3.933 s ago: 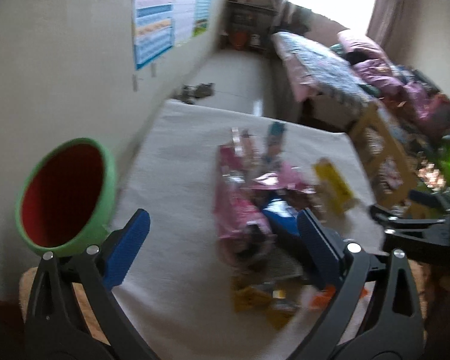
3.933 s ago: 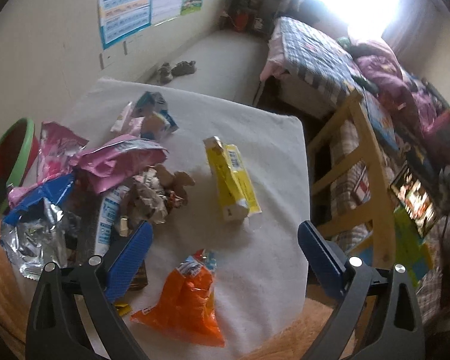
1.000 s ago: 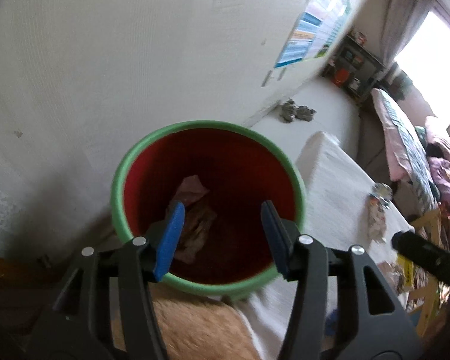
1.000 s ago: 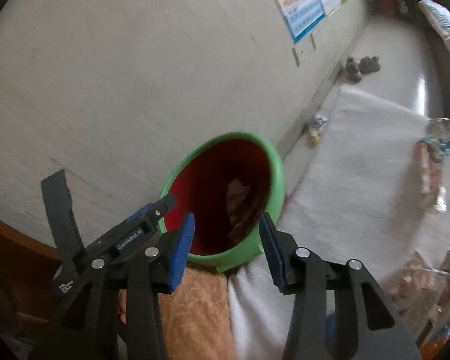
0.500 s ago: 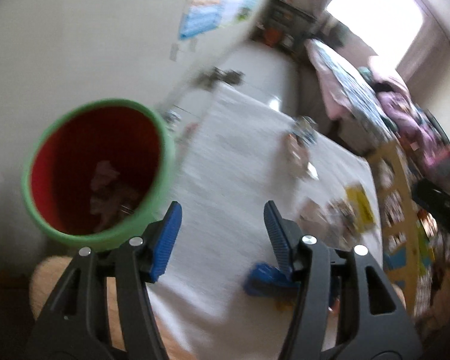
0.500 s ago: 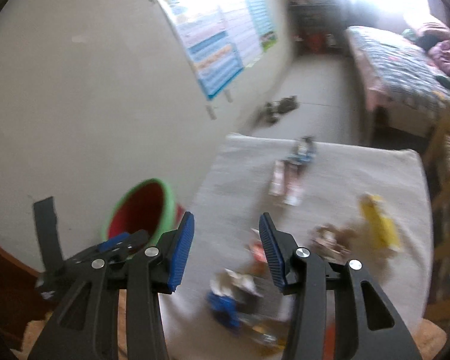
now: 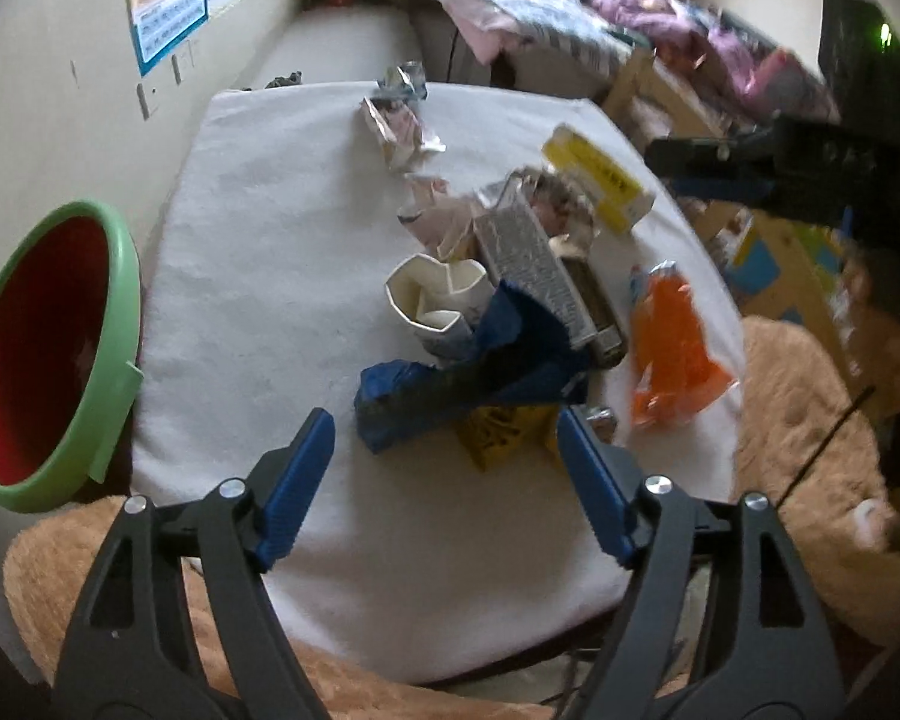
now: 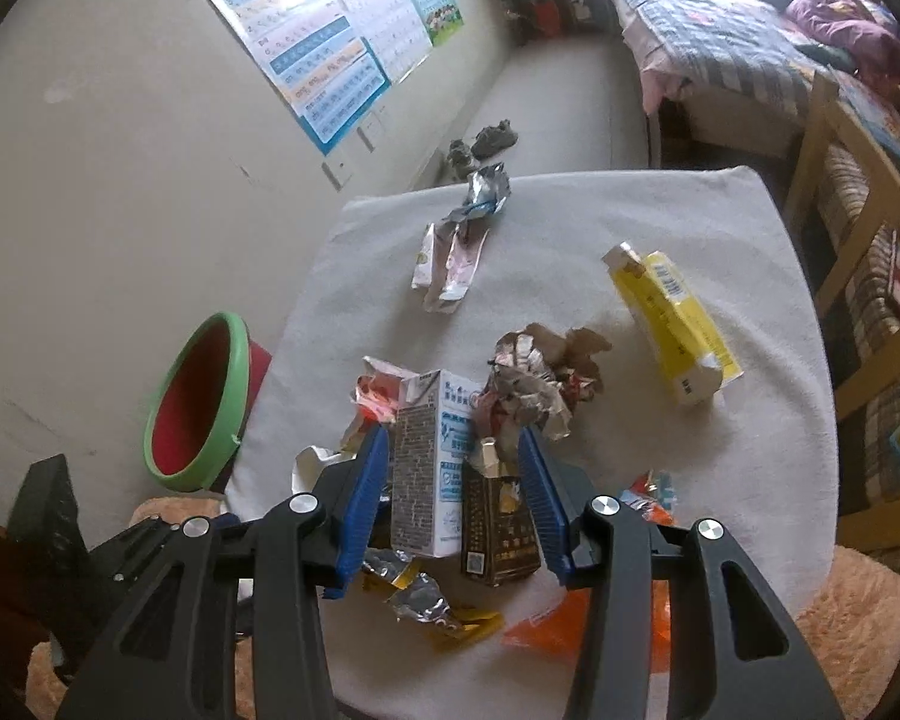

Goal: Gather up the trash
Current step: 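Return to the table and grasp the dark blue wrapper with the left gripper, then grasp the crumpled paper pile with the right gripper while the left lifts the blue wrapper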

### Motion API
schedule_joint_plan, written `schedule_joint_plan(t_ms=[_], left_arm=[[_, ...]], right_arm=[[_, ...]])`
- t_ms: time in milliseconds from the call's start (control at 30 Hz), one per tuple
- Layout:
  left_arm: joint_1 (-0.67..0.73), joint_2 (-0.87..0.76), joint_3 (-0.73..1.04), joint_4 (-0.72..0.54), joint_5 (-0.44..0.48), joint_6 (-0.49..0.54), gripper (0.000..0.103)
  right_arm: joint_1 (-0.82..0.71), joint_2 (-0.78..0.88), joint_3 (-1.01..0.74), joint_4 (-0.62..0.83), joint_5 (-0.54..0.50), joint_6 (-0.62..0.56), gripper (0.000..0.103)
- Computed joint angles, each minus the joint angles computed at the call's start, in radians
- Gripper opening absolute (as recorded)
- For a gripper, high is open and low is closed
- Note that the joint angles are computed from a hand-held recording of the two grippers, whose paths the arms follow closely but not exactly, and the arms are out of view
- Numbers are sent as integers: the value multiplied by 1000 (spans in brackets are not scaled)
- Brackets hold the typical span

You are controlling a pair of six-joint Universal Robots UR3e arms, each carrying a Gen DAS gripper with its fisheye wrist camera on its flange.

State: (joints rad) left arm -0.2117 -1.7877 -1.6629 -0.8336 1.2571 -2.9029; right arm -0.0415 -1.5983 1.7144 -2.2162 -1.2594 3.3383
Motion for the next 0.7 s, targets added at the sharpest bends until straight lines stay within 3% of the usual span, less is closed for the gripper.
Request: schedule_joint_plan(t_ms=[267,367,433,700], left_arm=[[-61,-158,150,-15,63,-41,70],[-42,-192,186,-47,26,-96,51],[-29,-188,180,-53,6,-117,32],[27,-134,102,-1,8,-202,27]], right_arm=[[35,19,-12,28,0,5,45],[46,31,-19,30,-16,7,45],[50,36,-18,28,-26,7,45],[47,54,-6,8,-62,19,45]])
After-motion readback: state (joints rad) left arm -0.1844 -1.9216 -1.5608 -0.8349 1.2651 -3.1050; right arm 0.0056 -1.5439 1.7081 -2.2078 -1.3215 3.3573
